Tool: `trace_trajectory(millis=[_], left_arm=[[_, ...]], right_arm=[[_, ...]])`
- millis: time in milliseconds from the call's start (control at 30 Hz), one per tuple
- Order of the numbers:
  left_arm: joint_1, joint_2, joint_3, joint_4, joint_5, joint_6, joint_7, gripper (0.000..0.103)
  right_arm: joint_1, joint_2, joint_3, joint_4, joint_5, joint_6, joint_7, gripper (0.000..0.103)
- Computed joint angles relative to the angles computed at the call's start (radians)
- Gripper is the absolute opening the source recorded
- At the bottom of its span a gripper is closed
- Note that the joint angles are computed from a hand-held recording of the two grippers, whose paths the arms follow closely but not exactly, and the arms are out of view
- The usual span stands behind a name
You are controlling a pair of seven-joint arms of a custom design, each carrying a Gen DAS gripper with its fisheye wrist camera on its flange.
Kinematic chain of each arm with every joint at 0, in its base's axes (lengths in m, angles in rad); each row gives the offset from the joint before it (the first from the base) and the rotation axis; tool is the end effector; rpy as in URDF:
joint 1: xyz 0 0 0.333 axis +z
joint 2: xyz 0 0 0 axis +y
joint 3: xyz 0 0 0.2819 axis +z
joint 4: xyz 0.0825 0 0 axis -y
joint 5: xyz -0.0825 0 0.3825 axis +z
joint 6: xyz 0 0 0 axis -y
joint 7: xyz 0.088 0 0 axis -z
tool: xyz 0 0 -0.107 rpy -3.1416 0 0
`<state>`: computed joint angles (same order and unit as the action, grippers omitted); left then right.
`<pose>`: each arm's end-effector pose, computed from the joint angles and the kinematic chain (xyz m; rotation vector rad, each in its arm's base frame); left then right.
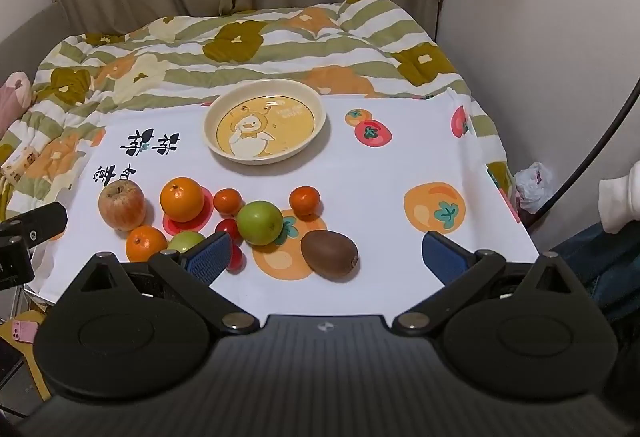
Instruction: Organize fruits
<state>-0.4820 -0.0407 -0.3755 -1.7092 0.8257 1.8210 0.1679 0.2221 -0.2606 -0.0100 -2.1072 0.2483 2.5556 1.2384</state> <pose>0.4132 -0.3913 0.5959 -1.9607 1.3124 -0.5161 0.5228 0.1086 0.5775 -2.0521 1.3791 -0.5046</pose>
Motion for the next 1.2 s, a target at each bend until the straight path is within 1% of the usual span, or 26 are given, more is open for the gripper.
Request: trace_trajectory(millis=[433, 1200], left_arm=[[0.005, -0.01, -0.002, -0.018, -0.002, 0.004, -0.004, 0.103], [0.0, 0.012, 0.007, -0.002, 0.001, 0.012, 0.004, 0.103]], right_arm=[[0.0, 0.001, 0.008, -0.008, -0.02, 0.017, 0.018, 0.103], [-0.001, 0.012, 0.007, 0.008, -0.026, 0.01, 0.026, 0.103]])
